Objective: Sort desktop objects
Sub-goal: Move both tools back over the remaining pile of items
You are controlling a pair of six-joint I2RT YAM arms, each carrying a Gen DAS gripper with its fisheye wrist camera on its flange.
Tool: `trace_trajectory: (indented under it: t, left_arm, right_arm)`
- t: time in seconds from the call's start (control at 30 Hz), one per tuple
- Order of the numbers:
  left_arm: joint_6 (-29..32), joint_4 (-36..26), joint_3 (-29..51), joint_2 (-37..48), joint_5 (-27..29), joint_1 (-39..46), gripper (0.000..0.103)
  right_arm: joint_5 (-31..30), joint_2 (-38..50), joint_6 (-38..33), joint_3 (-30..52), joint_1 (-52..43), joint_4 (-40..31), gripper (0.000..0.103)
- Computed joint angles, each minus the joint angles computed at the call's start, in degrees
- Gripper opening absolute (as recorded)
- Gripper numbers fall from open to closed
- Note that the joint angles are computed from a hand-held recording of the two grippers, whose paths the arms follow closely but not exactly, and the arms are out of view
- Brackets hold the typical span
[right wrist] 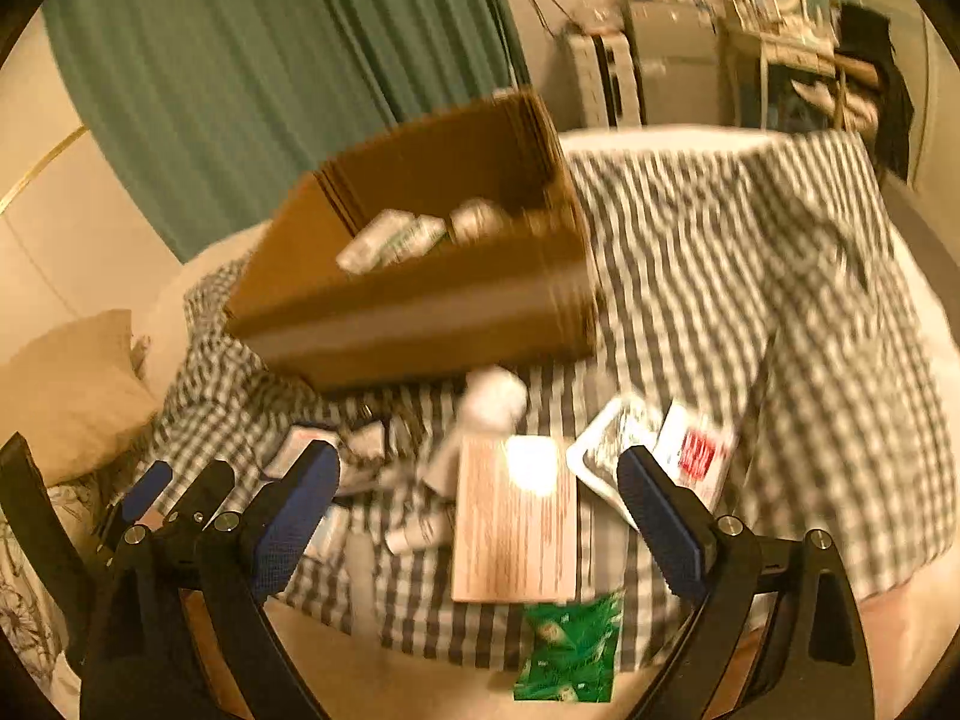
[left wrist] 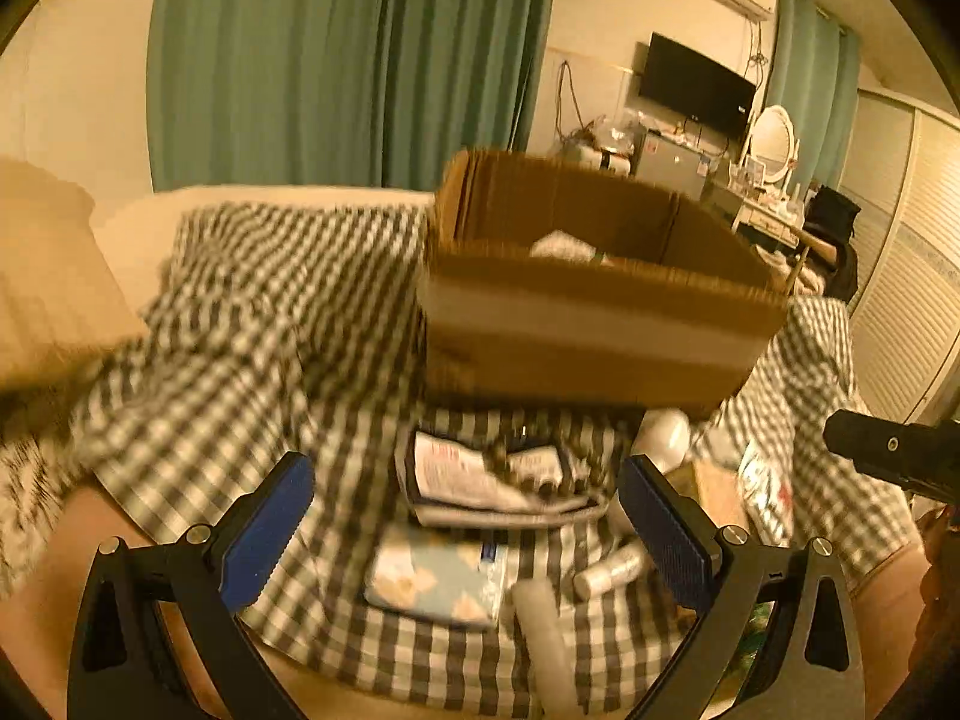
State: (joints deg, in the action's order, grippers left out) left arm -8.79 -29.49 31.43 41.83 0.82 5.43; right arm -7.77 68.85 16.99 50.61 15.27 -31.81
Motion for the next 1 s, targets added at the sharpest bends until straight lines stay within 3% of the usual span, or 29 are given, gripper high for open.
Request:
trace_trajectory:
  t: [0.17,0.33,1.0]
  left_arm:
    - [1.0,5.6,-6.2,0.2,0.0,-0.7,0.103]
    - [2.6,8.7,-7.5,3.7,1.2,-1.6,0.103]
    - [4.0,15.6,-3.8,21.2,9.8,2.2,0.103]
  right_arm:
    - [1.1,2.7,0.0,-5.4,0.0,4.8,0.094]
    - [0.8,7.7,-0.2,-7.5,-0.3,7.9,0.094]
    - [0.0,14.7,-1.0,-7.8,0.8,11.9,0.094]
